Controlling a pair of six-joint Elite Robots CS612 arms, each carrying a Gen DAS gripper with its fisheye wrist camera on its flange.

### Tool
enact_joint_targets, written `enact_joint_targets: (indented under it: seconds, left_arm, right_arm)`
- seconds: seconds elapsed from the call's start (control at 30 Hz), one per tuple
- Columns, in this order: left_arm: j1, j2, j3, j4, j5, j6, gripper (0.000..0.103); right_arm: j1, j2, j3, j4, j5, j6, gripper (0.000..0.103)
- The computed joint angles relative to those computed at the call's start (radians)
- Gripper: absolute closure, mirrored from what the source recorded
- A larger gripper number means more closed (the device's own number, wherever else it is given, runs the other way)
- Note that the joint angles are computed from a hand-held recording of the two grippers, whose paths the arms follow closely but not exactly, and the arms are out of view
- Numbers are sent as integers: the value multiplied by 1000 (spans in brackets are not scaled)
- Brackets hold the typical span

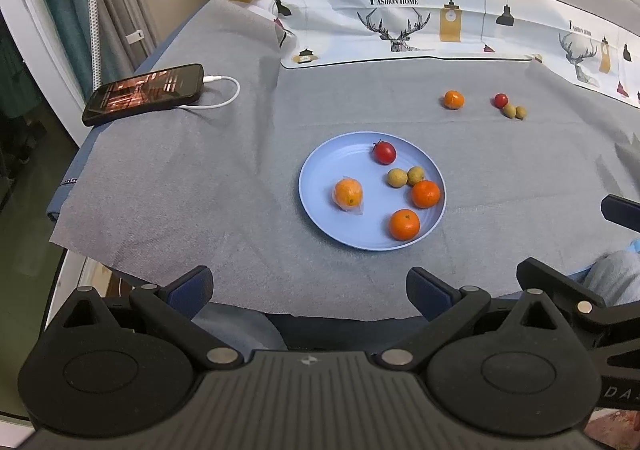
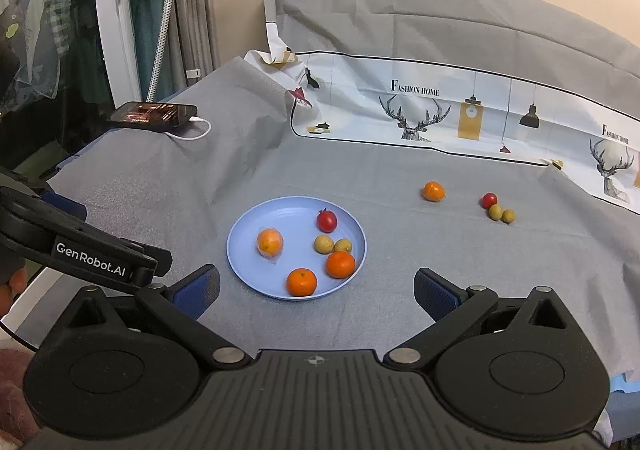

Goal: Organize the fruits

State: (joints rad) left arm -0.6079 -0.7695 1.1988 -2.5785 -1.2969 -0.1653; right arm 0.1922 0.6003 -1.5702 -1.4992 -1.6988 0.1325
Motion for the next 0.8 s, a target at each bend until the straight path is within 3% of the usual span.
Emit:
enact_joint_targets:
  seconds: [0.8]
  left_arm:
    - [1, 46, -87, 85, 1, -1, 0]
  right_arm:
    - [-15, -8, 29, 37, 26, 33, 1]
